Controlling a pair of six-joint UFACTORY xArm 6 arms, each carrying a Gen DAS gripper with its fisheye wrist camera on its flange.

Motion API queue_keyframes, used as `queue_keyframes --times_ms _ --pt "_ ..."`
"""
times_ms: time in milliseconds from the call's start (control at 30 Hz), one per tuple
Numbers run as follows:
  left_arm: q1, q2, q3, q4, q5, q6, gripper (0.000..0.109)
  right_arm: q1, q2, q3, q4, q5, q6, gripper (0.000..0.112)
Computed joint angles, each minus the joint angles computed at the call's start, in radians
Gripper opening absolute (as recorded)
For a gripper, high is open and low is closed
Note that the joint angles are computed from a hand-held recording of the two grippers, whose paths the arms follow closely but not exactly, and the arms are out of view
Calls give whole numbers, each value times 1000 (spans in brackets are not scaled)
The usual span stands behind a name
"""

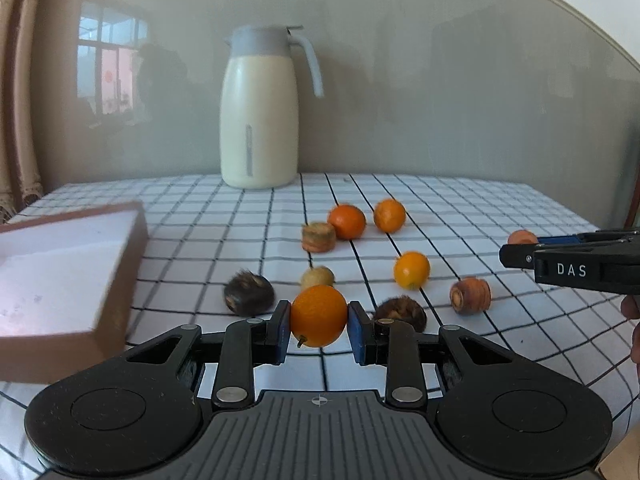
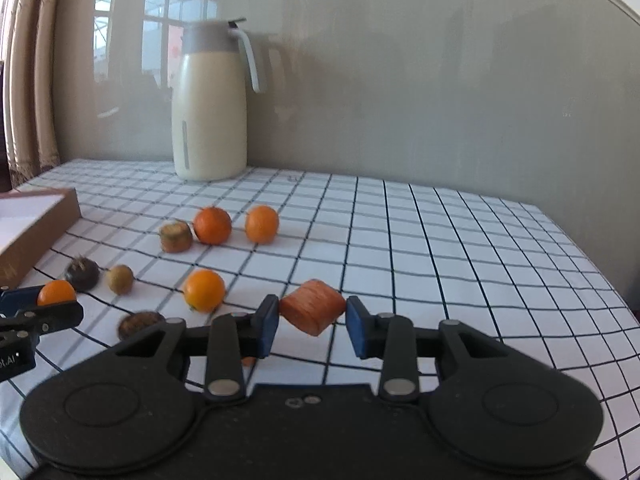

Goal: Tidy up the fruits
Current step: 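Carry the orange into the white box and open the left gripper while the right drops the carrot there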

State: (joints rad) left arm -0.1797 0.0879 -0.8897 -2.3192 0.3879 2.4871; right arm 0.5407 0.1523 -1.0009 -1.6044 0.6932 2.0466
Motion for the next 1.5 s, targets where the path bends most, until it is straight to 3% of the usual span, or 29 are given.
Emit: queue_keyframes --times_ms 467,1033,1333,1500 --pt "176 -127 56 43 61 -21 30 96 86 -167 -69 11 -12 28" --pt "410 -53 -58 31 64 -8 30 151 377 -595 -93 -143 -162 28" --pt "480 86 -226 4 2 -24 30 148 596 -906 71 -240 -402 28" --pt "489 172 -333 -18 -39 -16 30 134 755 -1125 272 -271 -610 28"
